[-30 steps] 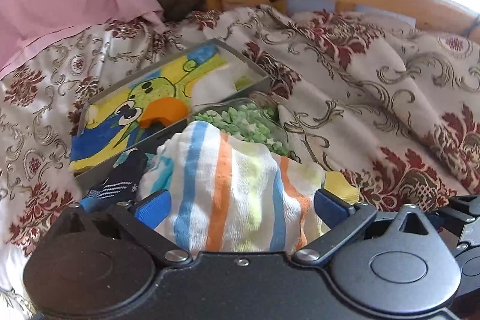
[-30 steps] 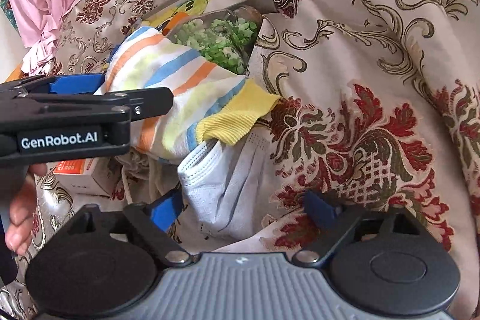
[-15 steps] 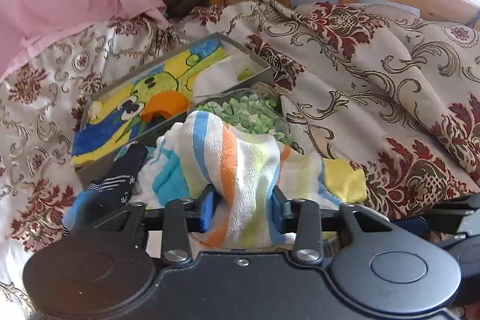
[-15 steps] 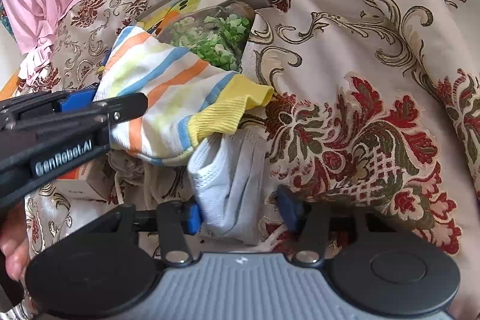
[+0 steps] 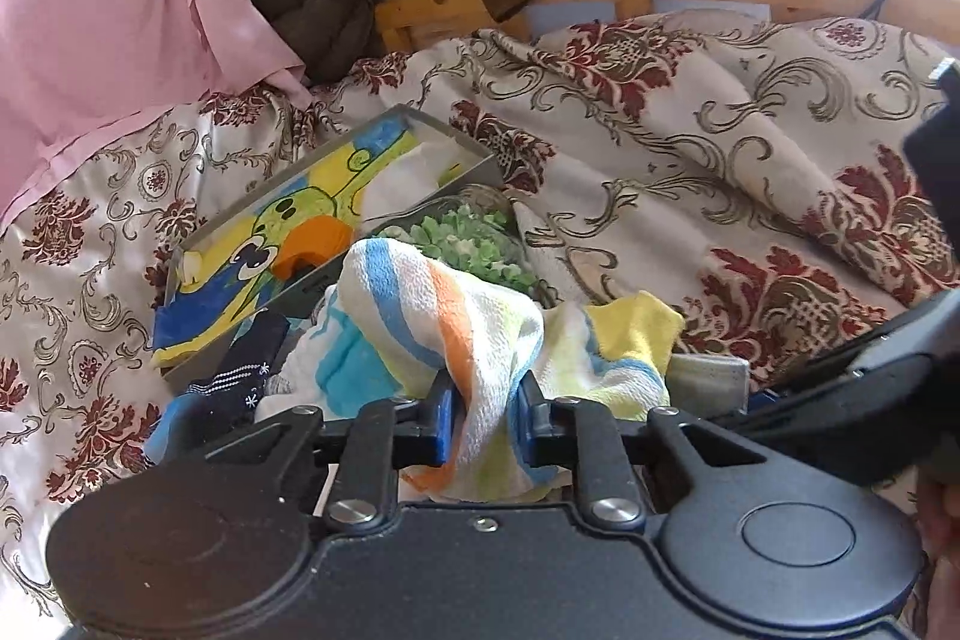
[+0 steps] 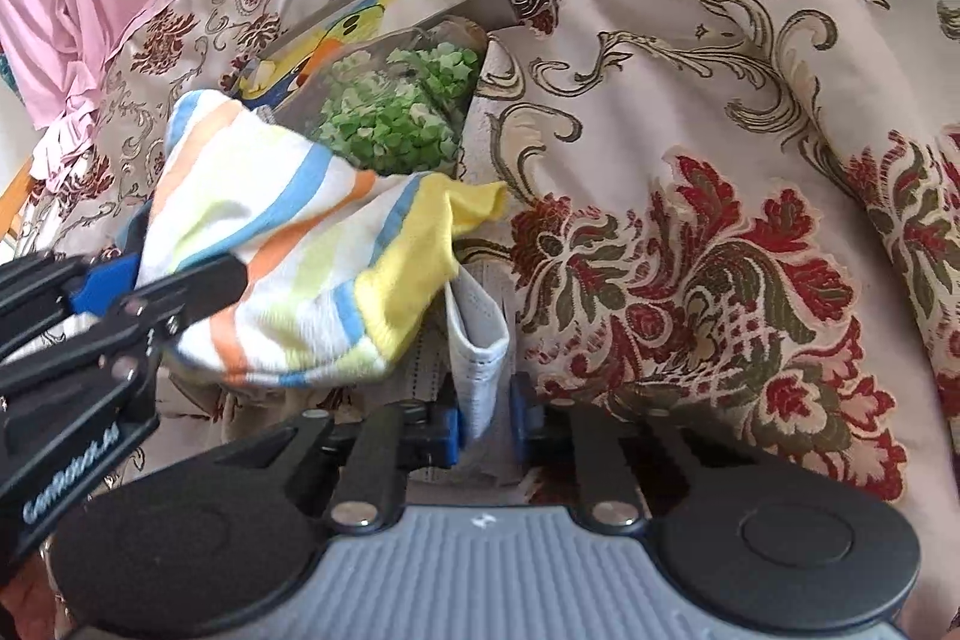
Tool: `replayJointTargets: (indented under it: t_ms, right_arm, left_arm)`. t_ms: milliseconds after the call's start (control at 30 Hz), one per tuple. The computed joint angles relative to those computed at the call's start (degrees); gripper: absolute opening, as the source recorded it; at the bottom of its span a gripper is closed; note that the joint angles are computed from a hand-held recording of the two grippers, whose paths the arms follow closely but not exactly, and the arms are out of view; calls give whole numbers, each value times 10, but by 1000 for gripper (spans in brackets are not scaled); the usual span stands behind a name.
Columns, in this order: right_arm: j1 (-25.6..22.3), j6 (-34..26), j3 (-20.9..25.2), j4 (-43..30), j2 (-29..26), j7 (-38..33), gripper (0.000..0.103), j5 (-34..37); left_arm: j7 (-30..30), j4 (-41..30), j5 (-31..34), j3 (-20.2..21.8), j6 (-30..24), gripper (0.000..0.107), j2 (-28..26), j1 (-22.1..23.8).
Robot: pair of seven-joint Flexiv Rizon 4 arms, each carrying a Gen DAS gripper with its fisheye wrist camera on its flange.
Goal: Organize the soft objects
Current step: 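Lay the striped towel on the cartoon tray with the left tool while the right tool drops the mask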
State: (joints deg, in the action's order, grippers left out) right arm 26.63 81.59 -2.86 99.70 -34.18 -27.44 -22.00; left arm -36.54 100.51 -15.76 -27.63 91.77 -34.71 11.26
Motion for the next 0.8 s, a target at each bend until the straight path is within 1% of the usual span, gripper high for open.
replayJointTargets:
  t_ms: [100,167,267,367,467,567,600,667,800]
  right_arm:
    - [15,5,-22,8,4,18,15,-8]
    - [28,14,-43,16,6,37,13,-16]
    - [57,39,-90,34,11,75,11,-33]
    - [96,70,-148,52,12,113,9,-50]
    - [164,114,-244,76,7,146,9,-53]
    - [231,159,-332,95,-10,155,9,-21]
    - [248,170,-354,98,-16,154,9,-9]
    - [268,189,-379,101,-26,145,9,14]
    - [289,198,-401,97,-37,121,9,48]
  left_arm:
    - [9,16,5,-27,12,21,2,21]
    - [17,30,13,-61,24,16,1,48]
    - [24,48,39,-120,45,13,-6,95]
    - [3,55,60,-149,60,12,-12,118]
    - [-30,53,71,-162,69,12,-14,131]
    - [-72,42,71,-170,74,12,-18,139]
    - [-87,36,70,-169,76,12,-19,138]
    - [-117,21,67,-160,80,12,-20,132]
    - [-167,-15,67,-132,83,12,-23,112]
